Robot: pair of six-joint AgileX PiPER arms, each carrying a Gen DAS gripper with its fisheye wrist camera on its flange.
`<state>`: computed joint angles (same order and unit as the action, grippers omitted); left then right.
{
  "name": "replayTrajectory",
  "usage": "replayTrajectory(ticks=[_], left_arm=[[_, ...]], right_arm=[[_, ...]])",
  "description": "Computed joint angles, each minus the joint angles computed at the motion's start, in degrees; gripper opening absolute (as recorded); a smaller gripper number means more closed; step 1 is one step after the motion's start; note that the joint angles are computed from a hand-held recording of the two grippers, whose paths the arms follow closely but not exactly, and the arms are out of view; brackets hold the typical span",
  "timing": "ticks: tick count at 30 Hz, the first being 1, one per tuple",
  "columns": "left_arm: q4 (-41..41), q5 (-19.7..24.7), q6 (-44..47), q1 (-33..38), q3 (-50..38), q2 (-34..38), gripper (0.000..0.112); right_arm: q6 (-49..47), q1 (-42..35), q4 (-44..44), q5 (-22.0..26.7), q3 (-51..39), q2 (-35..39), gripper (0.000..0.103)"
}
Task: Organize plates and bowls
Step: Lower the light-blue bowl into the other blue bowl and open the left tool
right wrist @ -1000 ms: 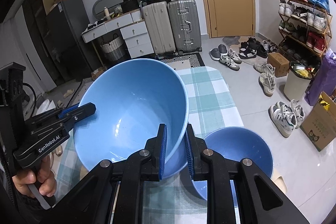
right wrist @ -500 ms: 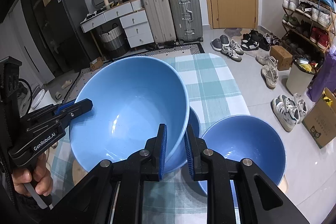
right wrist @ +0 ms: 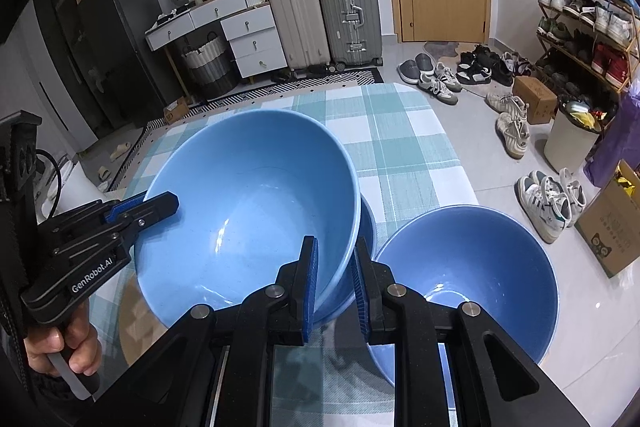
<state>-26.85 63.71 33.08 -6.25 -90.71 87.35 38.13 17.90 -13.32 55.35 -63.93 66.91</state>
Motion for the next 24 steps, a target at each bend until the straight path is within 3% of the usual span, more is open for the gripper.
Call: replayTrajectory(ticks=[24], left_arm=[[8.25,-17.87,-0.05,-6.53,7.70,6.14,0.009]], right_arm=[[2.57,1.57,-5.03,-2.35,3.20,4.72,0.019]])
